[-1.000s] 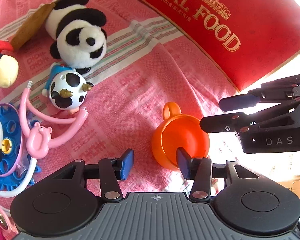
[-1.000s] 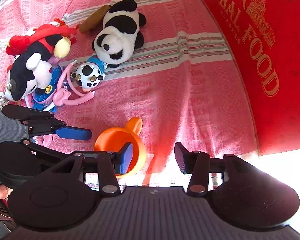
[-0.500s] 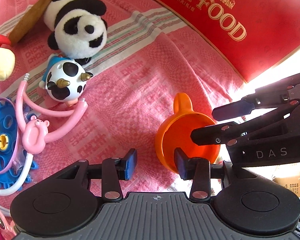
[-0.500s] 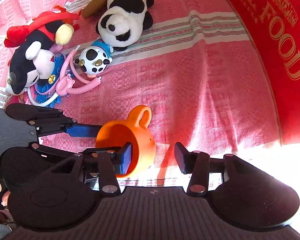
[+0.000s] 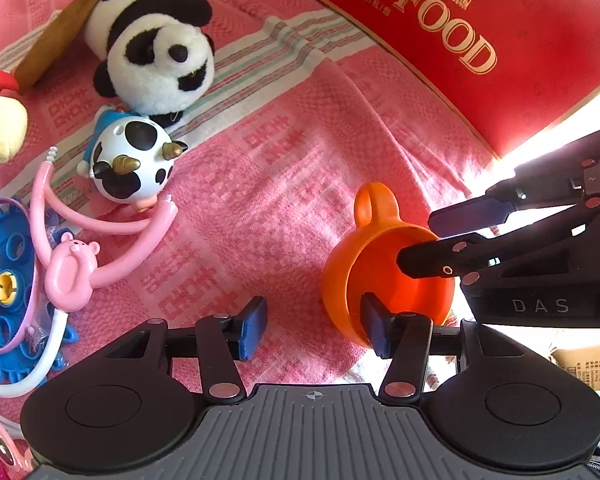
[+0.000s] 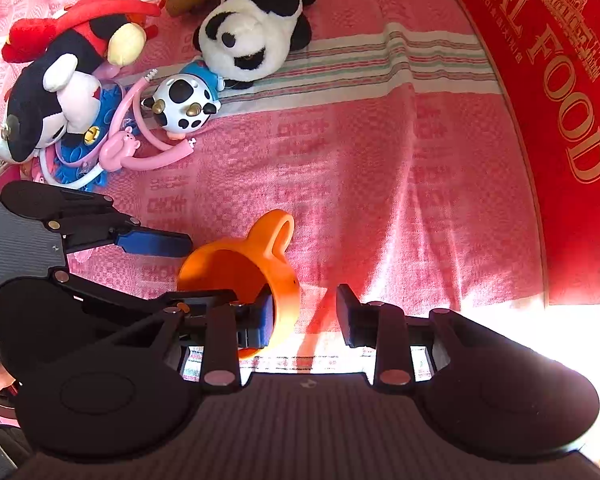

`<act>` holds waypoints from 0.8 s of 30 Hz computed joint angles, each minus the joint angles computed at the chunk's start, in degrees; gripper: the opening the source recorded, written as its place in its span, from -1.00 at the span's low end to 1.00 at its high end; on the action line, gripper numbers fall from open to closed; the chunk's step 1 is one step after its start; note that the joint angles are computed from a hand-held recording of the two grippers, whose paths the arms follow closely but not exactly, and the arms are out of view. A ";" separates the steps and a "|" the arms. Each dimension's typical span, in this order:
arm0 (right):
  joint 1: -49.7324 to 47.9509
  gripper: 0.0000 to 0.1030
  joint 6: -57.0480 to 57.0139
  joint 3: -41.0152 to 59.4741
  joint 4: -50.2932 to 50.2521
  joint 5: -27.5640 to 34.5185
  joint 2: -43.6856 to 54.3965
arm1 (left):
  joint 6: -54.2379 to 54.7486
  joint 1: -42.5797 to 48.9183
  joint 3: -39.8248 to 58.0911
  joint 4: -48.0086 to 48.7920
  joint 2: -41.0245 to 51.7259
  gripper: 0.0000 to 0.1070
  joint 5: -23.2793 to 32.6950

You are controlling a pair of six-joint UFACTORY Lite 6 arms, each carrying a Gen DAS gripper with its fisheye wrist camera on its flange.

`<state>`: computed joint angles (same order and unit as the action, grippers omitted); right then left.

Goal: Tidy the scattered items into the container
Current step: 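Close the left gripper on the orange cup rim while the right gripper grips it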

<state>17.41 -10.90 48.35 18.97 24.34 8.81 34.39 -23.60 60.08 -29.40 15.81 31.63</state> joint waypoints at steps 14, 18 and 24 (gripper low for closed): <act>0.12 -0.73 -9.22 -0.37 9.06 -1.85 0.51 | -12.35 -4.16 1.98 8.21 -0.35 -0.71 0.87; -0.34 -0.73 -10.23 -1.07 10.06 -2.53 -0.21 | -13.76 -4.99 1.88 9.57 -0.89 -0.72 -0.16; -0.91 -0.73 -10.56 -1.48 9.81 -3.21 -2.85 | -15.51 -5.30 2.56 10.83 -2.65 -0.72 -1.13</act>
<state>16.50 -21.46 46.87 28.78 21.13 5.96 18.87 -28.89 62.64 -18.57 13.17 30.50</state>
